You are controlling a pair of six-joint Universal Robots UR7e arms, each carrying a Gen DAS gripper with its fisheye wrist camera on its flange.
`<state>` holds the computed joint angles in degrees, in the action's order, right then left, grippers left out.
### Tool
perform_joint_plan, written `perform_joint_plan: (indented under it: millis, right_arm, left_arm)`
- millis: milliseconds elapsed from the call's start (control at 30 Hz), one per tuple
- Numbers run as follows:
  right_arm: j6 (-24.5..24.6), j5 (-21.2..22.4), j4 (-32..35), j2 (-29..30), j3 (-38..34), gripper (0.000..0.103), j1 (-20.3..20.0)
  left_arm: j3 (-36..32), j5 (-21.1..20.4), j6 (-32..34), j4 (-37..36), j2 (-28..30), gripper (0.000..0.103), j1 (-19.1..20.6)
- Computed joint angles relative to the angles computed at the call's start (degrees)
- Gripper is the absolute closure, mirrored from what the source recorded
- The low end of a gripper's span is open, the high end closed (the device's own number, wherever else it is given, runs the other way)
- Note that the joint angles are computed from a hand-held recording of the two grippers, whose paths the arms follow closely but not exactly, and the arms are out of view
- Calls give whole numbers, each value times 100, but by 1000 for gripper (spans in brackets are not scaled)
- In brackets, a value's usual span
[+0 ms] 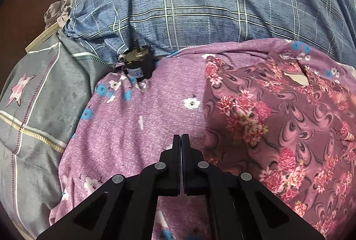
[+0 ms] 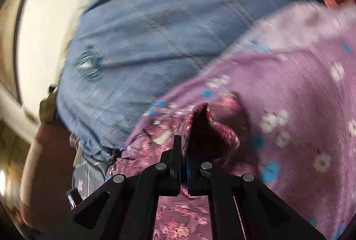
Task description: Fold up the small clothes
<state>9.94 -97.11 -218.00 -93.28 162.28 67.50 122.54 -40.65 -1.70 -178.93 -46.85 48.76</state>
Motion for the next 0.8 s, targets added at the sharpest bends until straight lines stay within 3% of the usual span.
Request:
perform_joint_plan:
  millis: [67,133,200,267,367,433,467,633,733,800]
  right_arm:
    - [418,-573,624,-77,-124,94,-125]
    - [658,-1241,616,65,-191,89,3]
    - [567,-1947,-12,416,-233,83,456]
    - [118,-2452,-905,940,-314,82,1030]
    - [-705,-2354,-1488,1372,-470,82,1629]
    - [-1022,-2058,-1053,1442,-620,82,1800]
    - [-1095,-1999,-795,1533,-706,82,1863]
    - [-1110,-2121,26,2169,-1026,82,1987]
    - [-882,-2182,1087,2133,-1035,80,1844]
    - [-928,-2342,1151,2220,-1087,80,1895]
  left_arm:
    - [-29,-71,-14,83,12,100,7]
    - [-74,-166,-148,284,-1,95,20]
    - [-122,-307,-210,353,-29,84,50]
    - [-91,-555,-194,177,-73,67,55]
    - [28,-902,14,-257,-122,55,10]
    - [89,-876,157,-511,-55,43,-63]
    - [94,-818,182,-522,-21,42,-83]
    - [-61,-620,-5,111,127,40,-51]
    - [-54,-646,12,135,117,39,-33]
    - [-72,-630,19,171,139,37,-25]
